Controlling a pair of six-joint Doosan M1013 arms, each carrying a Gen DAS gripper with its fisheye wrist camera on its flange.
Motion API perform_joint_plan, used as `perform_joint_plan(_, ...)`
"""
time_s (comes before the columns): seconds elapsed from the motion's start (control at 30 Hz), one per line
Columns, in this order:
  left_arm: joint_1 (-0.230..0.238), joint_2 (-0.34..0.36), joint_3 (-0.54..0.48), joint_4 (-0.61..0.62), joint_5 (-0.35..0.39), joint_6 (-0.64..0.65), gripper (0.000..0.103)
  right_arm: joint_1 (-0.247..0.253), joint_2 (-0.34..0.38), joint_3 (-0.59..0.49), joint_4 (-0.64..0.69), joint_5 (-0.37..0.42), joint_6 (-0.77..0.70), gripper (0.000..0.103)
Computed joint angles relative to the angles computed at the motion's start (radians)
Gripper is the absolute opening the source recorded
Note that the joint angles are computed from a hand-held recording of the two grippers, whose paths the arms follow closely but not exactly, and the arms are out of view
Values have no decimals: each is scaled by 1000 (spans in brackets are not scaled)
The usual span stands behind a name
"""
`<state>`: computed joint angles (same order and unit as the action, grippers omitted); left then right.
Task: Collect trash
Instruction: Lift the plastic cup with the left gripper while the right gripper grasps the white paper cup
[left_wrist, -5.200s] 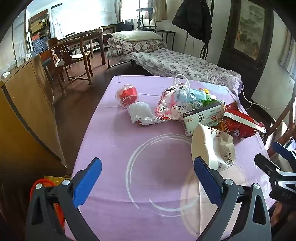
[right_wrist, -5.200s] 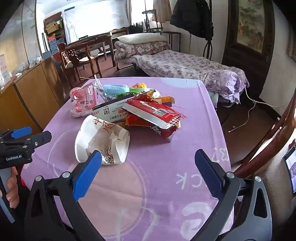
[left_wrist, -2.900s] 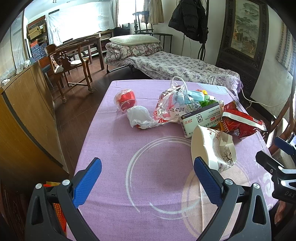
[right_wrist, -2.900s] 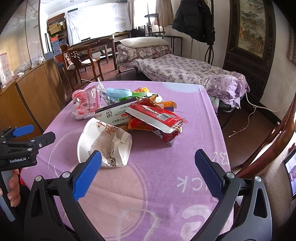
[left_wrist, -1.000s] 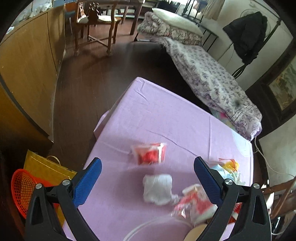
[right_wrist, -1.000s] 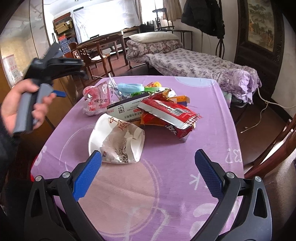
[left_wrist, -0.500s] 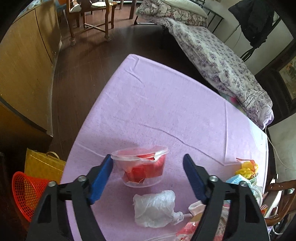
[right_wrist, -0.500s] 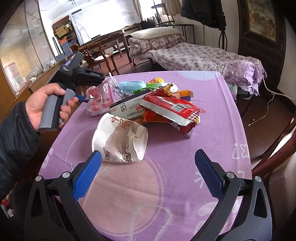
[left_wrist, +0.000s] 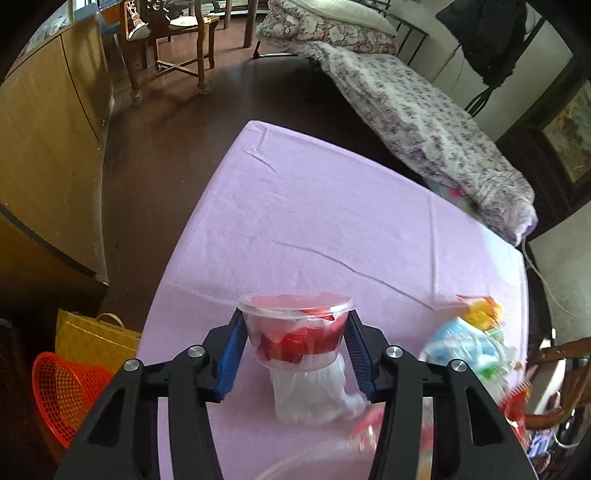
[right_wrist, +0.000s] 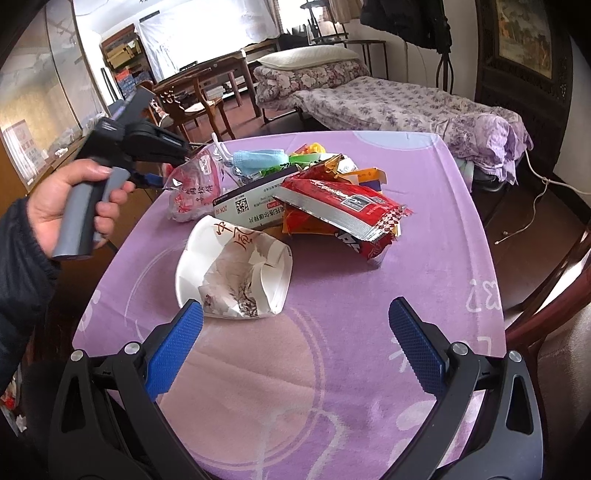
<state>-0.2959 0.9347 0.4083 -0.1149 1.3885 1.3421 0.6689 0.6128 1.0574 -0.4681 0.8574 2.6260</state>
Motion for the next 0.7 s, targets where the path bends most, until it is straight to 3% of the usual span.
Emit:
perform_joint_plan(0.13,7,-144,248,-29,-158,52,51,1,12,-17,10,20,-33,97)
perform_joint_plan(0.33,10,-300,533,-73,-304,134,51,13,37,-57,19,62,-111,97)
perform_joint_plan(0.53,9,-402,724,-101,-385,190,51,19,49,-75,56,61,-178,97)
perform_joint_plan(0.7,5,-454,814,-111,-440,246,51,14,33,-48,104,7,-178,97)
